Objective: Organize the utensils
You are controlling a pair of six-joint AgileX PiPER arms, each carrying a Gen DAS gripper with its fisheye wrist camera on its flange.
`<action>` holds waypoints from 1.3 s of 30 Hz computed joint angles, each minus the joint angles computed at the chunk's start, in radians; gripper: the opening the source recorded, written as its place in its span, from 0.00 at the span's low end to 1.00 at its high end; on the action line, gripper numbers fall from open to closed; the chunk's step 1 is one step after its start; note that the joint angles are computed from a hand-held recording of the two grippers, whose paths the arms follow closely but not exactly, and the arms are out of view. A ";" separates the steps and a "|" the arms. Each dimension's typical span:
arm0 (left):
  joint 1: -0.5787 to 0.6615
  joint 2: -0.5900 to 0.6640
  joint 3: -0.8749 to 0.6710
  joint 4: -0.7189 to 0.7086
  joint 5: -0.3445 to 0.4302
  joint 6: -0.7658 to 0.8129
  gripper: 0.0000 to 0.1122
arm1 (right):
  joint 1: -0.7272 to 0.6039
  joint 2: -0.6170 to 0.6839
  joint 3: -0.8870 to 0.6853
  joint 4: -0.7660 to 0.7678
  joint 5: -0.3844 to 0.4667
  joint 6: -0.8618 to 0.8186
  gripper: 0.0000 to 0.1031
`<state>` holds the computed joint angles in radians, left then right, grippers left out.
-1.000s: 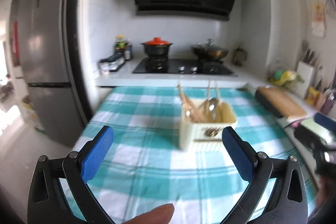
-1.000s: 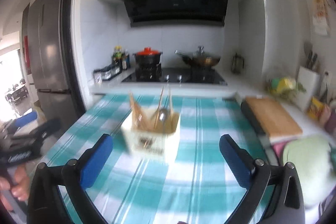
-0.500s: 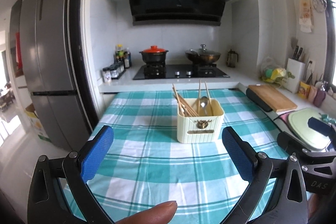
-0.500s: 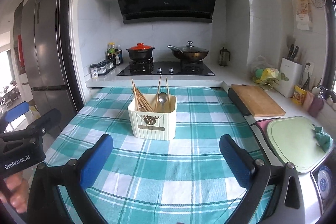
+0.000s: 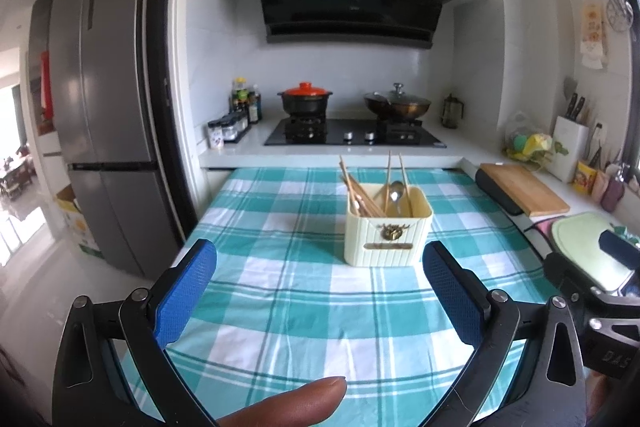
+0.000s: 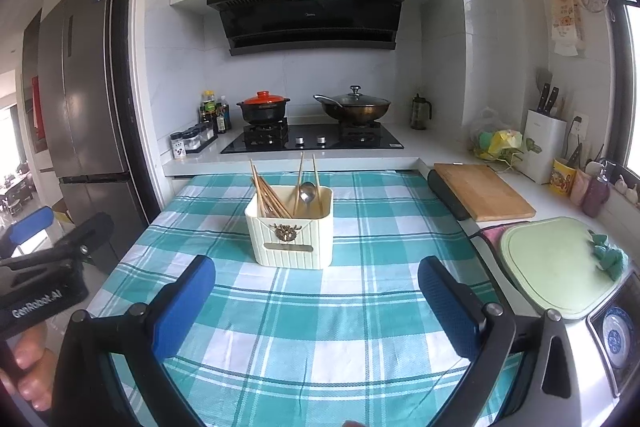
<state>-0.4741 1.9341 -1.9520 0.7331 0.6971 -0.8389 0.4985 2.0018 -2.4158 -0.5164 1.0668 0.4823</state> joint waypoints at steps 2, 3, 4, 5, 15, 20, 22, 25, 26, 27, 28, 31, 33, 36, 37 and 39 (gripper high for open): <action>0.004 0.006 -0.011 -0.020 0.015 0.015 0.91 | 0.005 0.000 -0.002 -0.004 -0.002 -0.002 1.00; 0.004 0.010 -0.016 -0.022 0.023 0.019 0.91 | 0.008 -0.003 0.005 -0.006 -0.006 -0.001 1.00; 0.005 0.012 -0.019 -0.024 0.030 0.022 0.91 | 0.008 -0.001 0.002 -0.005 -0.006 -0.003 1.00; 0.006 0.016 -0.025 -0.027 0.036 0.027 0.91 | 0.008 0.005 -0.008 0.000 -0.001 -0.010 1.00; 0.014 0.038 -0.046 -0.060 0.048 0.084 0.91 | 0.020 0.054 -0.093 0.029 0.031 -0.054 1.00; 0.014 0.045 -0.054 -0.077 0.047 0.117 0.92 | 0.022 0.081 -0.141 0.032 0.052 -0.071 1.00; 0.014 0.045 -0.054 -0.079 0.048 0.122 0.92 | 0.019 0.099 -0.176 0.039 0.069 -0.086 1.00; 0.014 0.045 -0.053 -0.073 0.052 0.119 0.92 | 0.017 0.116 -0.203 0.046 0.083 -0.097 1.00; 0.016 0.045 -0.053 -0.072 0.052 0.116 0.92 | 0.016 0.119 -0.209 0.048 0.086 -0.100 1.00; 0.017 0.045 -0.054 -0.072 0.053 0.115 0.92 | 0.016 0.117 -0.206 0.049 0.084 -0.102 1.00; 0.019 0.046 -0.054 -0.074 0.054 0.115 0.92 | 0.016 0.119 -0.211 0.050 0.086 -0.105 1.00; 0.022 0.047 -0.057 -0.075 0.058 0.111 0.92 | 0.019 0.118 -0.212 0.051 0.086 -0.110 1.00; 0.019 0.048 -0.056 -0.063 0.061 0.100 0.92 | 0.021 0.113 -0.203 0.049 0.082 -0.110 1.00; 0.017 0.046 -0.051 -0.049 0.062 0.084 0.92 | 0.023 0.138 -0.255 0.054 0.105 -0.127 1.00; 0.017 0.044 -0.049 -0.048 0.062 0.082 0.92 | 0.023 0.138 -0.255 0.054 0.105 -0.128 1.00; 0.017 0.041 -0.044 -0.044 0.060 0.076 0.92 | 0.023 0.136 -0.251 0.055 0.102 -0.131 1.00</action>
<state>-0.4567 1.9750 -1.9956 0.6891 0.7575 -0.7631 0.5217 2.1378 -2.6670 -0.4618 1.1688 0.3515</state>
